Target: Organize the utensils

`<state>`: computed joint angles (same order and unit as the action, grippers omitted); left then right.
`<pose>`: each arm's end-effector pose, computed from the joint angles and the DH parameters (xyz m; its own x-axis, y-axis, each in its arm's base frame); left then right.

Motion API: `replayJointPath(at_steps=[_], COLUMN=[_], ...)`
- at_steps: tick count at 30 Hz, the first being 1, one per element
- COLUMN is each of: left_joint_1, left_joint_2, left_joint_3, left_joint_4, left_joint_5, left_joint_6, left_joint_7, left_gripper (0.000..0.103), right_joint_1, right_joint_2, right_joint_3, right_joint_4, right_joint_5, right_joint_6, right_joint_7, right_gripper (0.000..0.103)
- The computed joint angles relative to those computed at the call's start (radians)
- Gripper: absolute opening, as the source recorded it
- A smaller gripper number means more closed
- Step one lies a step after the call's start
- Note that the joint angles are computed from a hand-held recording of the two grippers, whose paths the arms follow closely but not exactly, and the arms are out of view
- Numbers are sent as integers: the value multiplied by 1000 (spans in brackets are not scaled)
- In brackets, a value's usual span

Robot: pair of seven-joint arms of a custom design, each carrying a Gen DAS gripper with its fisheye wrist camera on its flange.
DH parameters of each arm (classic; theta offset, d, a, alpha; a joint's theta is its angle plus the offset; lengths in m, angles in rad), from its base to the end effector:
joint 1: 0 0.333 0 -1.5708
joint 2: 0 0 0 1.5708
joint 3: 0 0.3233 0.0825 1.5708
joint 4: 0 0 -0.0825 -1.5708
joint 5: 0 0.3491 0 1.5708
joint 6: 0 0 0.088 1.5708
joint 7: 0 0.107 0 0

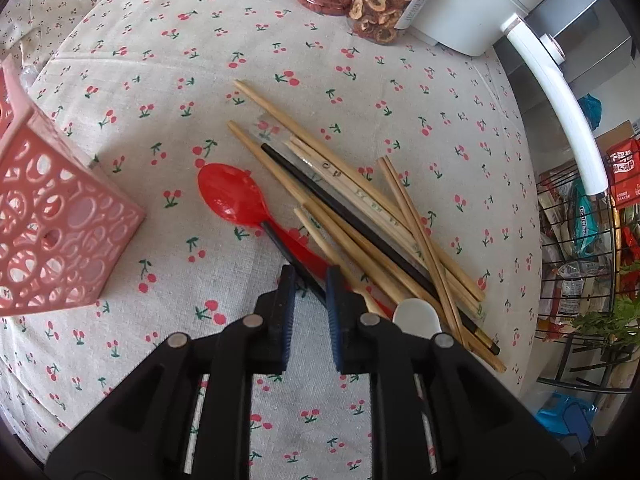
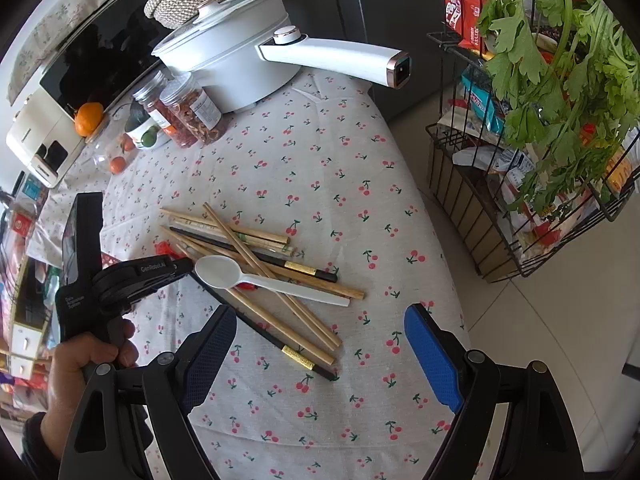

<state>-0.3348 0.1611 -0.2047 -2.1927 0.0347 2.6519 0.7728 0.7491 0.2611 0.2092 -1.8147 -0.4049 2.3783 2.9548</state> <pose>0.4766 -0.2831 0.3765 0.2080 -0.9534 0.2184 -0.9463 -0.2527 -0.2019 0.3711 0.5021 0.4552 -0.1491 -0.9669 -0.2071 -0.9156 0.2141 -0.3404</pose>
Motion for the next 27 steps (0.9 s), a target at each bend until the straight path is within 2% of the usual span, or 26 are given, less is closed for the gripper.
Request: replayJointPath(at_steps=[4, 6, 12, 17, 22, 25, 27], left_joint_1=[-38, -39, -14, 21, 7, 21, 29], left_joint_2=[30, 26, -50, -233, -458, -549, -612], left_joint_3=[9, 5, -12, -30, -22, -48, -48], left_joint_4=[67, 65, -45, -224, -380, -429, -479], left_joint_5=[101, 116, 95, 121, -57, -90, -119], left_joint_6=[-98, -104, -30, 66, 140, 172, 203], left_joint_7=[-62, -50, 81, 173, 400, 460, 504], left_gripper=[19, 19, 6, 5, 5, 5, 5], right_joint_1=[1, -2, -10, -5, 10, 20, 36], right_joint_2=[2, -1, -9, 18, 74, 130, 182], right_joint_3=[-1, -2, -1, 2, 3, 8, 7], right_joint_4=[3, -4, -22, 8, 68, 126, 189], right_joint_5=[-1, 2, 13, 17, 23, 37, 35], right_joint_6=[-1, 2, 18, 16, 18, 41, 50], right_joint_7=[-2, 2, 10, -2, -42, -104, -160], right_gripper=[87, 87, 87, 87, 87, 87, 78])
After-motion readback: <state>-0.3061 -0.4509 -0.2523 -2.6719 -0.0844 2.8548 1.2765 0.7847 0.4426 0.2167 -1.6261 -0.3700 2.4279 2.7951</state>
